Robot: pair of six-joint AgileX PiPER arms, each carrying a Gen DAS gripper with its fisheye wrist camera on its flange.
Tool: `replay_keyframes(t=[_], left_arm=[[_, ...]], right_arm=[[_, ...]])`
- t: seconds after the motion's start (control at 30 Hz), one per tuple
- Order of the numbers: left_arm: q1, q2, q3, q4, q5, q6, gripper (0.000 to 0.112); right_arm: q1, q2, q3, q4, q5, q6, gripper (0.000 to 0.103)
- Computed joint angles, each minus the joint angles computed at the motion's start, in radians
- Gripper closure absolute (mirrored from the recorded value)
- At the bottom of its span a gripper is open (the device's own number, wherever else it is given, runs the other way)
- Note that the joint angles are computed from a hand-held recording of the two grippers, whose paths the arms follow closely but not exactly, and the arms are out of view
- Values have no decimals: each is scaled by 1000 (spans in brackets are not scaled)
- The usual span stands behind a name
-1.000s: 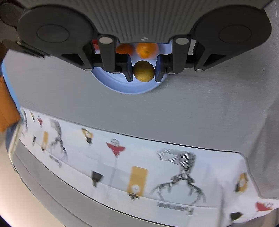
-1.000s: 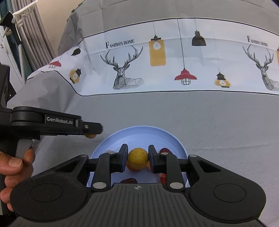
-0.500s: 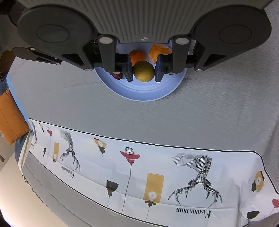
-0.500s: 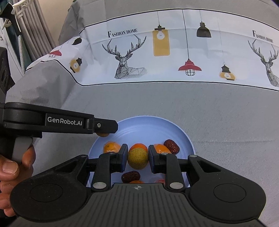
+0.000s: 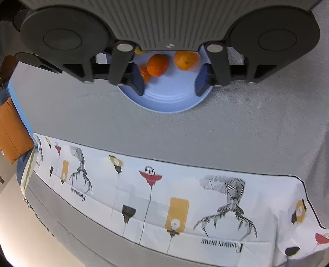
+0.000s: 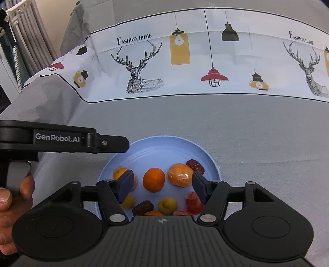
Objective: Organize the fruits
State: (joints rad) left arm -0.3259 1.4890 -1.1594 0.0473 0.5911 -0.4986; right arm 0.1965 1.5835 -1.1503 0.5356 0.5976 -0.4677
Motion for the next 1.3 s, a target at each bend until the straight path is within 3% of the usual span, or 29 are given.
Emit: replay_keyframes(t=[0.2, 0.37, 0.47, 0.57, 0.6, 0.7, 0.8, 0.97, 1.07, 1.3], left_arm=[[-71, -65, 44, 195, -21, -141, 37], [-192, -128, 60, 454, 55, -295, 33], [-231, -169, 41, 474, 135, -336, 32], [-285, -170, 4, 492, 282, -417, 31], [-297, -180, 19, 476, 299, -448, 31], [-314, -210, 99, 415, 288, -511, 30], [-317, -177, 118, 319, 288, -430, 30], [-390, -116, 88, 538, 330, -513, 18], [-334, -106, 88, 452, 284, -470, 18], [-325, -82, 70, 425, 293, -441, 18]], right_arm=[[-32, -29, 9, -1, -22, 3, 17], [-83, -76, 40, 28, -38, -43, 7], [-116, -108, 59, 27, -46, -63, 3], [-139, -132, 64, -24, -39, -29, 1], [-149, -139, 67, -37, -33, -23, 1], [-180, -164, 73, -59, -5, -17, 1], [-204, -205, 85, -66, 32, -18, 1], [-231, -236, 107, -22, 55, -88, 1], [-228, -208, 93, -42, 60, -79, 1], [-202, -169, 78, -82, 55, -43, 1]])
